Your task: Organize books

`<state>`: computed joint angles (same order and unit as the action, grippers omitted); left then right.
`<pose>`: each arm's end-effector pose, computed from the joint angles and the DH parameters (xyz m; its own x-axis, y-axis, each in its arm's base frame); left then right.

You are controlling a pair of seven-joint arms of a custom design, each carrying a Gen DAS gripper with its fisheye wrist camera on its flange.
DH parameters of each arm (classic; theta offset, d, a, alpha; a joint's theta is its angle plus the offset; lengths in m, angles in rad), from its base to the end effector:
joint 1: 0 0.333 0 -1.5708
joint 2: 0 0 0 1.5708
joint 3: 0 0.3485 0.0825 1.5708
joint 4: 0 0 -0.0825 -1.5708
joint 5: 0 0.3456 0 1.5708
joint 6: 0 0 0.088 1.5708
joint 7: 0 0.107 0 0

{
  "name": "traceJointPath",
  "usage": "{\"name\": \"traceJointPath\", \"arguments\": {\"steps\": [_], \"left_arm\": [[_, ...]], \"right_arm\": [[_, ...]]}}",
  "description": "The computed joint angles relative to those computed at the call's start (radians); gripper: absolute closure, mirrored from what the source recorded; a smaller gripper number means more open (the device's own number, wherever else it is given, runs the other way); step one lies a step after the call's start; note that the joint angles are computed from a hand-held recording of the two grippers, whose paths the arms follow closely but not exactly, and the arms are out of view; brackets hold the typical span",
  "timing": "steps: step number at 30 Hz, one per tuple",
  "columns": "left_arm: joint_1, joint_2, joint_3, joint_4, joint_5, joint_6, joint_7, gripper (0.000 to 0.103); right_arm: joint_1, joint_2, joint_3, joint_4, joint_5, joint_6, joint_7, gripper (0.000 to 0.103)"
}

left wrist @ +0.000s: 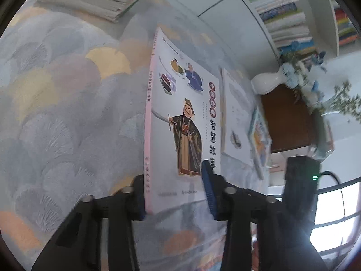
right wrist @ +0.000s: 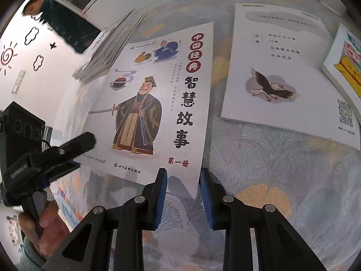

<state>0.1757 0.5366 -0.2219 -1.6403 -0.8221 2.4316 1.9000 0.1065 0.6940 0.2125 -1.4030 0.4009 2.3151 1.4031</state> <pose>0.6922 -0.0069 0.3881 0.1087 -0.7580 0.6431 -0.9226 -0.3178 -0.2187 0.7086 0.1992 0.3707 0.2111 -0.8776 -0.4304 -0.9678 -0.1258 -0.2181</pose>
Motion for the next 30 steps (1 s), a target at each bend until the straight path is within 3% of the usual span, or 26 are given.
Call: {"name": "traceJointPath", "arguments": {"steps": [2,4,8,13,16,18,19,22,25,27,30], "left_arm": [[0.009,-0.001,-0.014,0.001,-0.029,0.010,0.017,0.093],[0.051,-0.002,-0.054,0.008,-0.145,-0.002,0.048,0.093],[0.087,0.020,-0.072,0.058,-0.264,-0.086,0.087,0.093],[0.097,0.057,-0.062,0.105,-0.306,-0.185,0.046,0.093],[0.100,0.071,-0.058,0.103,-0.324,-0.217,0.018,0.093],[0.080,0.060,-0.033,0.092,-0.273,-0.207,-0.009,0.093],[0.065,0.057,-0.020,0.096,-0.233,-0.203,-0.027,0.093],[0.023,0.063,0.012,0.126,-0.109,-0.200,-0.086,0.093],[-0.053,0.062,0.063,0.160,0.114,-0.181,-0.149,0.088],[-0.078,0.062,0.067,0.174,0.203,-0.173,-0.159,0.088],[-0.073,0.062,0.054,0.180,0.254,-0.180,-0.150,0.087]], "right_arm": [[-0.010,-0.002,0.010,-0.008,0.021,0.010,-0.003,0.070],[-0.033,0.009,0.030,0.007,0.058,-0.012,-0.018,0.062],[-0.118,0.027,0.078,0.017,0.233,-0.064,-0.018,0.045],[-0.221,0.101,0.140,0.048,0.509,-0.166,-0.058,0.045],[-0.248,0.134,0.157,0.036,0.667,-0.165,-0.077,0.045],[-0.233,0.137,0.136,0.032,0.702,-0.151,-0.078,0.065],[-0.218,0.136,0.118,0.041,0.687,-0.154,-0.069,0.073],[-0.175,0.113,0.076,0.058,0.613,-0.146,-0.089,0.080],[-0.099,0.076,0.020,0.087,0.451,-0.106,-0.095,0.085],[-0.044,0.060,-0.019,0.113,0.301,-0.083,-0.100,0.087],[-0.007,0.029,-0.026,0.091,0.179,-0.034,-0.094,0.087]]}}
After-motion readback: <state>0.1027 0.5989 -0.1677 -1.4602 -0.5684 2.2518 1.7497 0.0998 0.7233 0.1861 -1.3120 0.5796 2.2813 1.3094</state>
